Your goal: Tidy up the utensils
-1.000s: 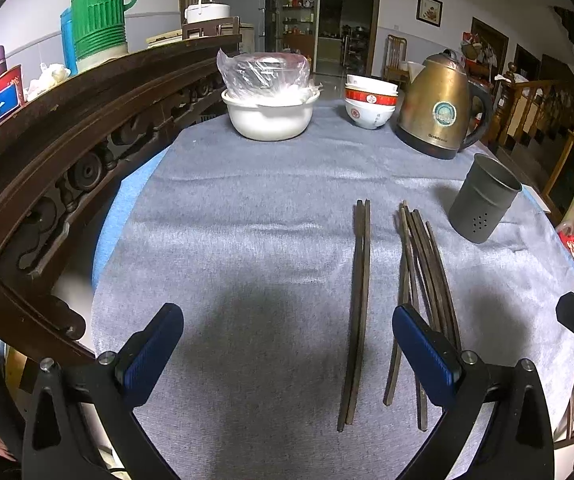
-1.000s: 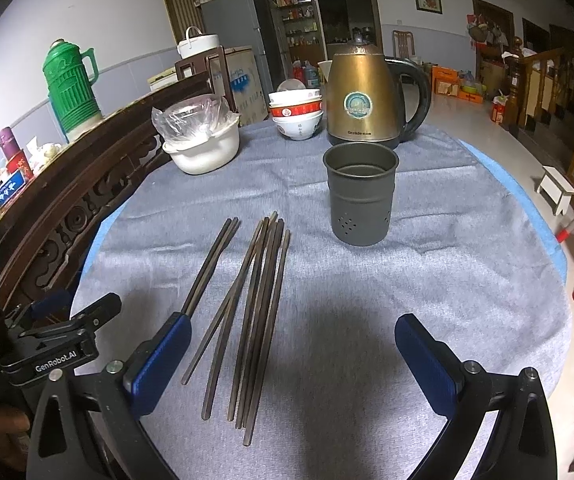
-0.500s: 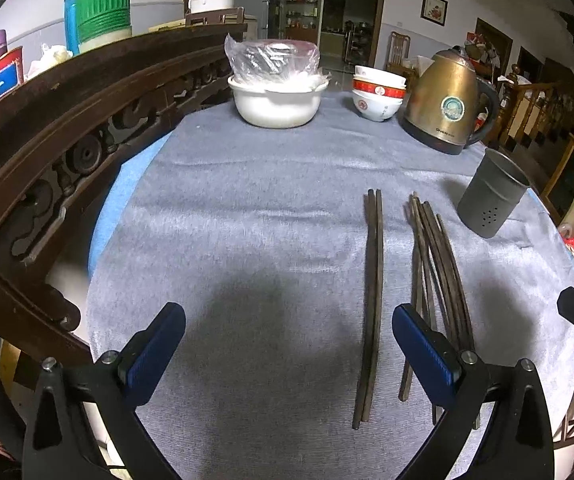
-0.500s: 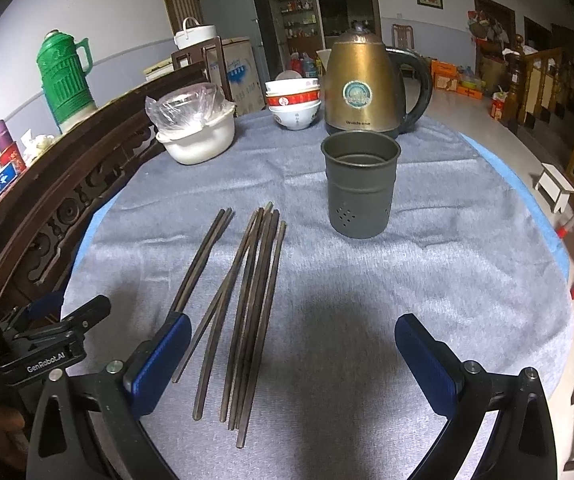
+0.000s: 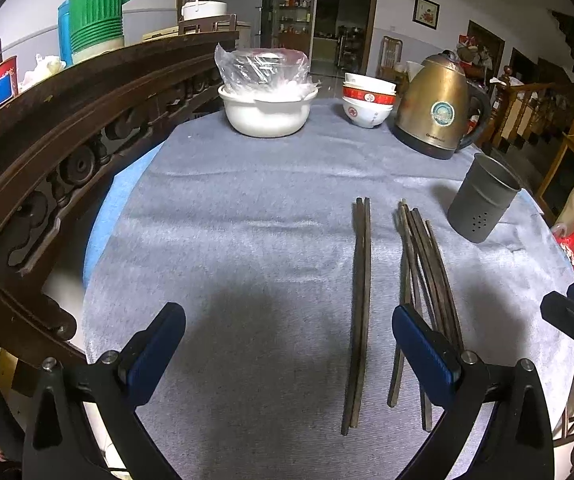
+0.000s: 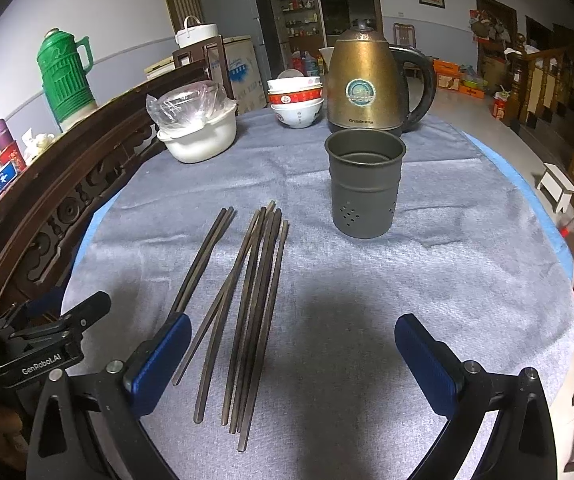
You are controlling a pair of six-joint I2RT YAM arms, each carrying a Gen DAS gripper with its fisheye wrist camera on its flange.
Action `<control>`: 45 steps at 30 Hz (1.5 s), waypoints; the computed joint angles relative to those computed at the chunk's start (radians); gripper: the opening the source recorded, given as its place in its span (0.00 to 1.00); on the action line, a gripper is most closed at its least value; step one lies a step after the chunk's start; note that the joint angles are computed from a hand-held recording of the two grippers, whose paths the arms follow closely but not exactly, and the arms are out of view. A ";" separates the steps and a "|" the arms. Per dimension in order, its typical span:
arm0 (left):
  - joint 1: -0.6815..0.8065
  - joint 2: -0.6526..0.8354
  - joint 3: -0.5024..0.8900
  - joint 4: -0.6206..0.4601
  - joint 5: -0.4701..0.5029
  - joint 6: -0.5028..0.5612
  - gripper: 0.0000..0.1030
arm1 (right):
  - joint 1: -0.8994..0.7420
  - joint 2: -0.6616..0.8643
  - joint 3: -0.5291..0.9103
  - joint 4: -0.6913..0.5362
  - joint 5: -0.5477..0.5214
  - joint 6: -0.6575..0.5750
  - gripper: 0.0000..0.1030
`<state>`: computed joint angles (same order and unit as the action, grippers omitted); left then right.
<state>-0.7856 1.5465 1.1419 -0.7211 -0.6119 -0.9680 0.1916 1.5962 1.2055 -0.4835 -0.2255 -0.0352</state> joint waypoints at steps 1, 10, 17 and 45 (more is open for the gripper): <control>0.000 -0.002 -0.002 0.003 0.001 0.003 0.99 | -0.001 0.005 0.004 -0.003 -0.002 -0.001 1.00; 0.068 -0.039 -0.094 0.070 0.119 0.002 0.81 | 0.002 0.215 0.207 -0.142 -0.031 0.001 0.90; 0.115 -0.062 -0.159 0.123 0.183 0.011 0.81 | 0.042 0.484 0.522 -0.317 0.027 0.027 0.55; 0.242 0.277 0.232 0.013 0.423 0.257 0.68 | 0.018 0.724 0.828 -0.505 -0.006 -0.054 0.09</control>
